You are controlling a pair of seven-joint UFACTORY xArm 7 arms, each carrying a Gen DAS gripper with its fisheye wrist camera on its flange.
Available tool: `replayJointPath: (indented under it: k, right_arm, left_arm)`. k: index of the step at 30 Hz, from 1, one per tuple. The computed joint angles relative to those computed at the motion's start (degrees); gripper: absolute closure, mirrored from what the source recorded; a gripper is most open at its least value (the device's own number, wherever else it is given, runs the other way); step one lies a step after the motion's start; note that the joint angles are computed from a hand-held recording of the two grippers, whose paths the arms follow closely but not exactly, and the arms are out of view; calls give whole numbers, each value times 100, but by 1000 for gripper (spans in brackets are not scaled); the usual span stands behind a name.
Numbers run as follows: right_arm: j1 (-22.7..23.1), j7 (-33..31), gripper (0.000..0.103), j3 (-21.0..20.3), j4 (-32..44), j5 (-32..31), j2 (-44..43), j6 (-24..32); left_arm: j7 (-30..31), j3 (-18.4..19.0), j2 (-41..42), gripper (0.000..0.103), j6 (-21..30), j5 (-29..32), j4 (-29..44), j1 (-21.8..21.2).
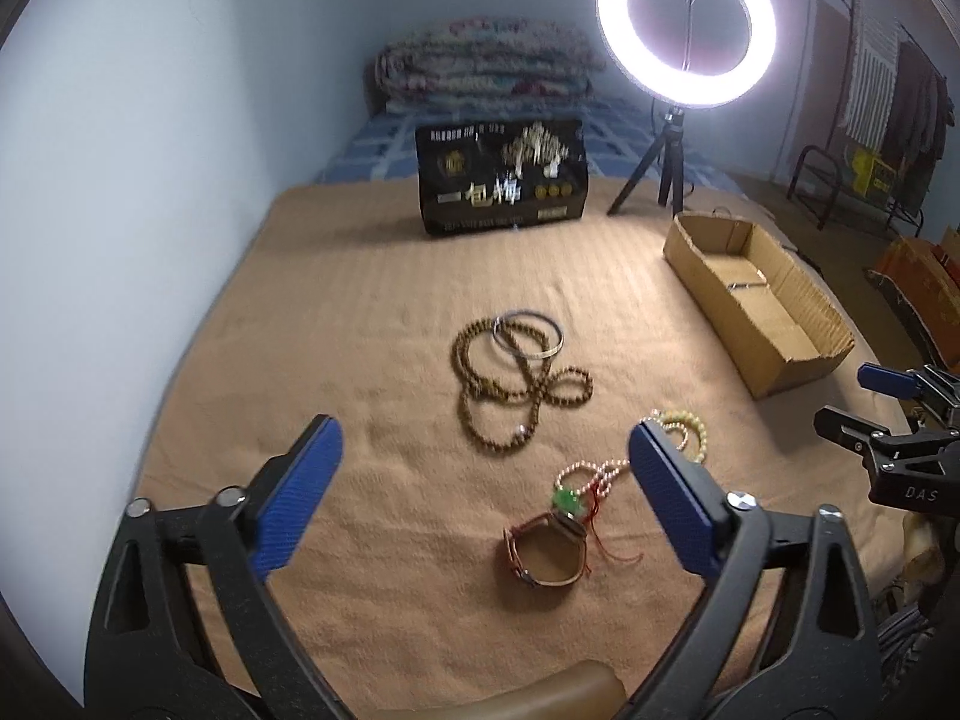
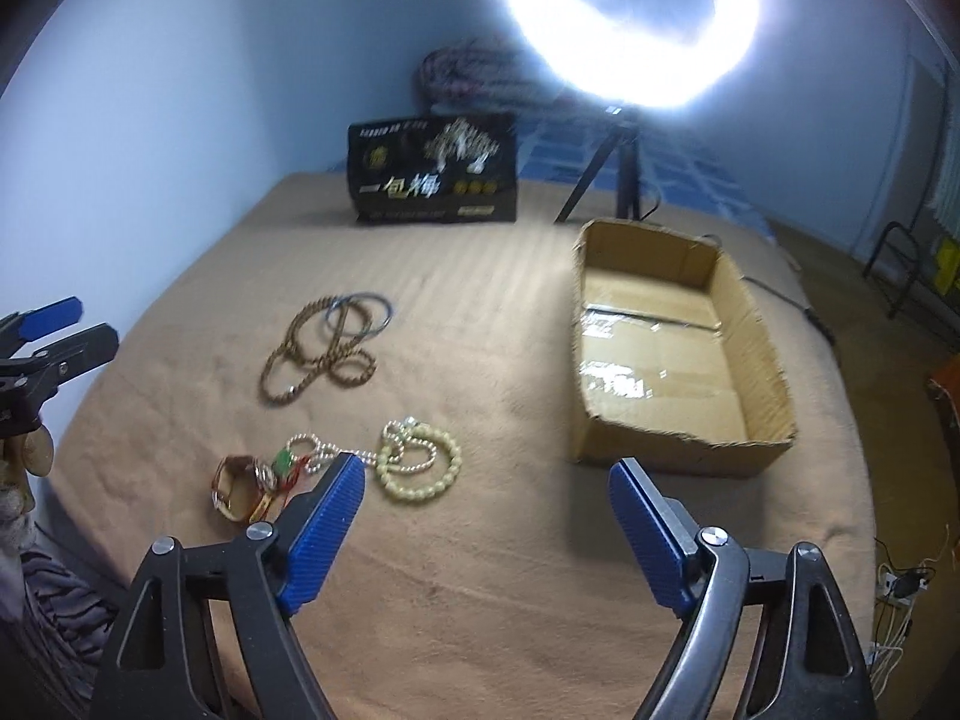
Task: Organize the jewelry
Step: 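Grasp the brown-strap watch with the left tool while the right tool approaches the cream bead bracelet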
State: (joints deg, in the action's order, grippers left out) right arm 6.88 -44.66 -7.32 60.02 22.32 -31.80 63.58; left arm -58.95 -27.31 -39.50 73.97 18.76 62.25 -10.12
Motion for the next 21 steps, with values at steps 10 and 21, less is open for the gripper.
replayJointPath:
  k: [10, 21]
  right_arm:
    - [-105, 332, 54, 239, 396, -178, 940, 747]
    - [-192, 787, 72, 589, 406, -258, 1494, 765]
  left_arm:
    - [15, 692, 109, 46, -289, -1185, -736, -500]
    - [75, 1135, 259, 60, -716, -2000, -1290, -730]
